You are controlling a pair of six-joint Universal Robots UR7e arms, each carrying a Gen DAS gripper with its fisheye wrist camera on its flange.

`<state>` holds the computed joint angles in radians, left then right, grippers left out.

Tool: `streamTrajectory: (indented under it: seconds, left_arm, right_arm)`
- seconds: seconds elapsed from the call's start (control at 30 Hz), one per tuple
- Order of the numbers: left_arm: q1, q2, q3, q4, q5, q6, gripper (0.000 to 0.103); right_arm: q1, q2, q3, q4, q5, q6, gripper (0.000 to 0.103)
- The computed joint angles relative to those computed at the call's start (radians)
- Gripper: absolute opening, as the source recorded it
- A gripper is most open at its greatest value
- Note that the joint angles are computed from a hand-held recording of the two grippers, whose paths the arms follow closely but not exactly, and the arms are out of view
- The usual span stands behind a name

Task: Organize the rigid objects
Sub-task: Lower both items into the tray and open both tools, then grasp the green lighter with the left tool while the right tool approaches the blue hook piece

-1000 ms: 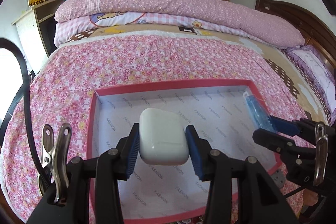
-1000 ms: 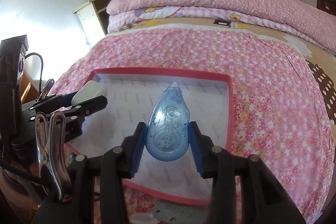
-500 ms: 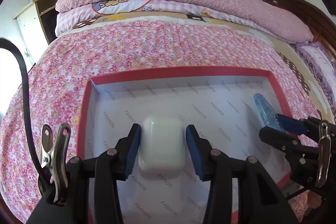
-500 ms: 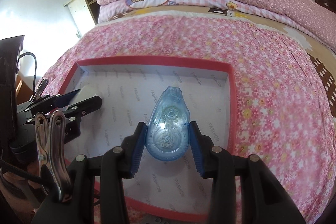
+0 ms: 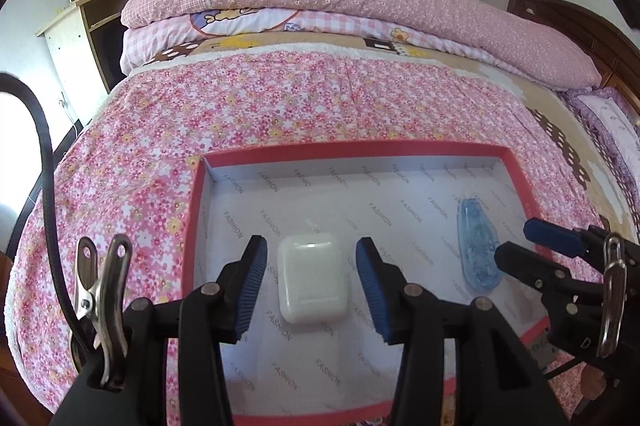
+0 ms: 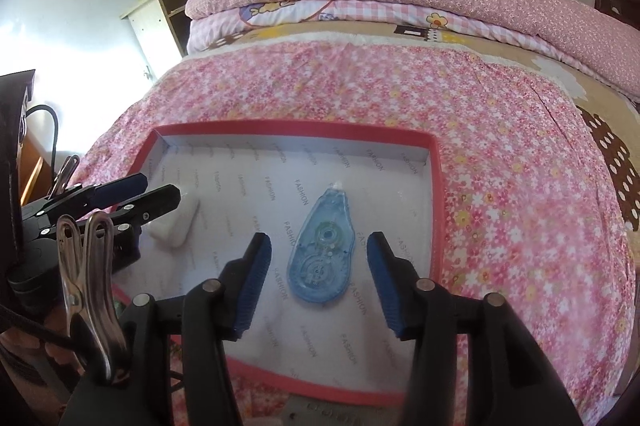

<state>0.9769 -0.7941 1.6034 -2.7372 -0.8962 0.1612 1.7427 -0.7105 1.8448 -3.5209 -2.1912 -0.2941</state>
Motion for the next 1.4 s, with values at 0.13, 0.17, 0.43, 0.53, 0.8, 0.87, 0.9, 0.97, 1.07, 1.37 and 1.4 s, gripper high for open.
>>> streamTrajectory:
  seconds: [0.13,0.17,0.43,0.53,0.8,0.87,0.9,0.97,1.07,1.37,1.4]
  left_arm:
    - [-0.010,-0.039,0.043,-0.002,-0.002,-0.017,0.048]
    - [-0.013,-0.049,0.055,-0.007,-0.003,-0.022,0.048]
    - [-0.020,-0.146,0.176,-0.030,-0.034,-0.048,0.048]
    - [-0.022,-0.180,0.222,-0.045,-0.032,-0.046,0.048]
    - [-0.023,-0.260,0.326,-0.075,-0.026,-0.070,0.048]
    - [-0.023,-0.272,0.344,-0.079,-0.024,-0.074,0.048]
    - [-0.023,-0.277,0.352,-0.081,-0.023,-0.078,0.048]
    - [-0.022,-0.287,0.369,-0.087,-0.022,-0.088,0.048]
    - [-0.018,-0.296,0.391,-0.088,-0.017,-0.108,0.048]
    - [-0.008,-0.297,0.411,-0.060,-0.008,-0.148,0.048]
    - [-0.009,-0.294,0.412,-0.063,-0.003,-0.148,0.048]
  right_arm:
    - [0.017,-0.014,0.036,-0.018,-0.002,0.012,0.051]
    - [0.022,-0.018,0.046,-0.025,-0.004,0.015,0.051]
    - [0.050,-0.042,0.125,-0.115,-0.009,0.024,0.051]
    - [0.056,-0.043,0.153,-0.143,-0.009,0.033,0.051]
    - [0.060,-0.030,0.232,-0.219,-0.004,0.067,0.051]
    - [0.061,-0.025,0.255,-0.251,-0.004,0.068,0.051]
    - [0.062,-0.022,0.265,-0.269,-0.006,0.066,0.051]
    - [0.065,-0.014,0.283,-0.309,-0.016,0.059,0.051]
    - [0.066,-0.002,0.307,-0.360,-0.032,0.047,0.051]
    - [0.043,0.060,0.339,-0.478,-0.116,-0.006,0.051]
    - [0.039,0.064,0.341,-0.486,-0.120,-0.010,0.051]
